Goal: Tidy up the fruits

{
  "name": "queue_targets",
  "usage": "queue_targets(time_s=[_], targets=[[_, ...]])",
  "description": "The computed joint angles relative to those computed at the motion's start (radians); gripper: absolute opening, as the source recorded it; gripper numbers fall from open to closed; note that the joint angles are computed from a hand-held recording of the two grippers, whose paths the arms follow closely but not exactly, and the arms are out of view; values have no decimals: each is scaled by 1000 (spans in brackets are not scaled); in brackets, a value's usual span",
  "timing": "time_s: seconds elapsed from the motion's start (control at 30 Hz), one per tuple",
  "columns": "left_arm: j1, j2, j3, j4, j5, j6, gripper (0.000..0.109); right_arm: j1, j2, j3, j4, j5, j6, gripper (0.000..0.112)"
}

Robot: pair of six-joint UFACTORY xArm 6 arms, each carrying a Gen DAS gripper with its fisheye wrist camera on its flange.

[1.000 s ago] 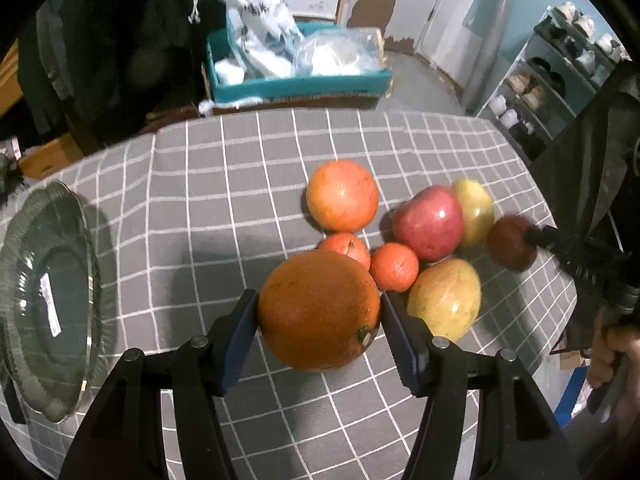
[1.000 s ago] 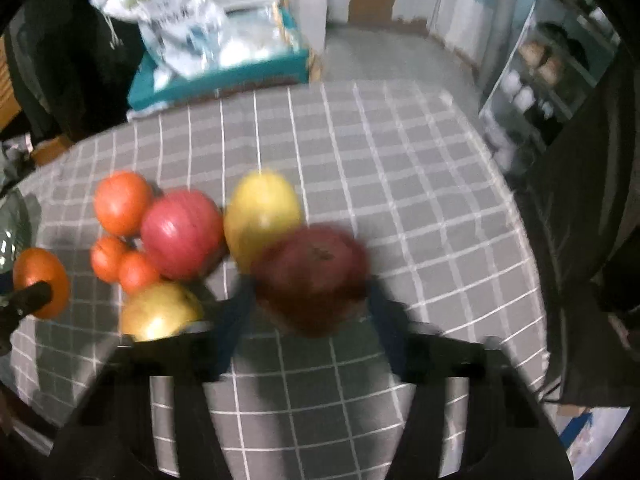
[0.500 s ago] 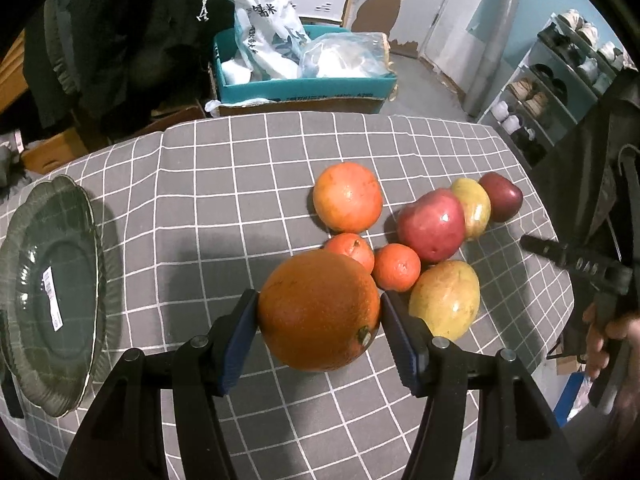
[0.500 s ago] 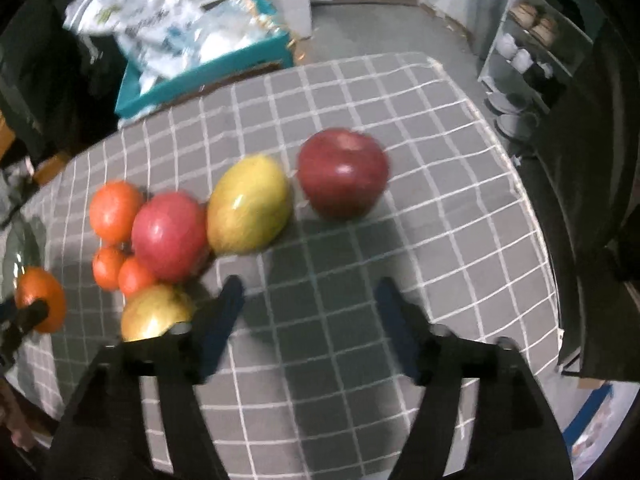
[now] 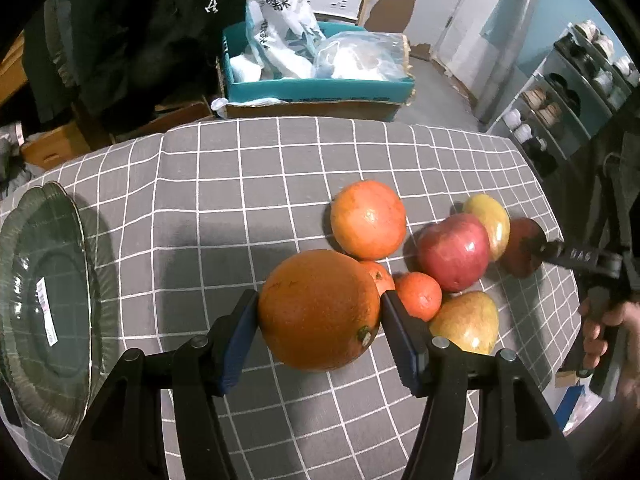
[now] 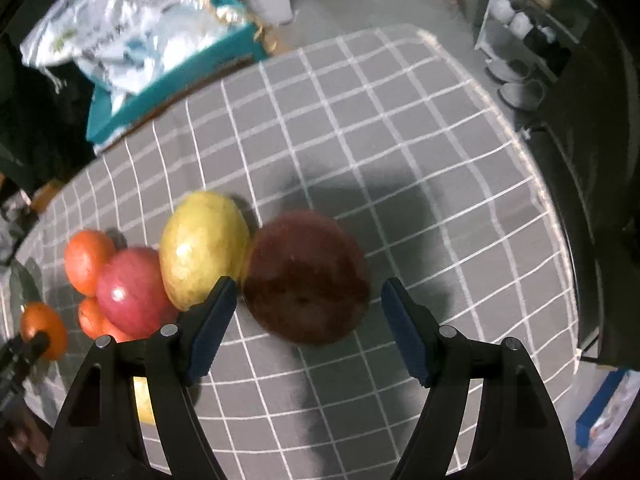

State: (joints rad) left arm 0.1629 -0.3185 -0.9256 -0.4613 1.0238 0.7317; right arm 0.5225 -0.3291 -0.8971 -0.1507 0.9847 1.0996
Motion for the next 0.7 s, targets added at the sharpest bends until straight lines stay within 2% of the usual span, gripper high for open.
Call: queue_targets(time_s=[0.13, 0.57, 0.7], targets=[[-3, 15, -5, 0, -2, -2, 63, 0, 32, 0, 19, -27, -32, 74], [1, 43, -20, 3, 1, -15, 63, -1, 104, -39, -36, 13, -76, 68], [3, 50, -24, 5, 0, -20, 63, 3, 95, -49, -92, 24, -54, 75]])
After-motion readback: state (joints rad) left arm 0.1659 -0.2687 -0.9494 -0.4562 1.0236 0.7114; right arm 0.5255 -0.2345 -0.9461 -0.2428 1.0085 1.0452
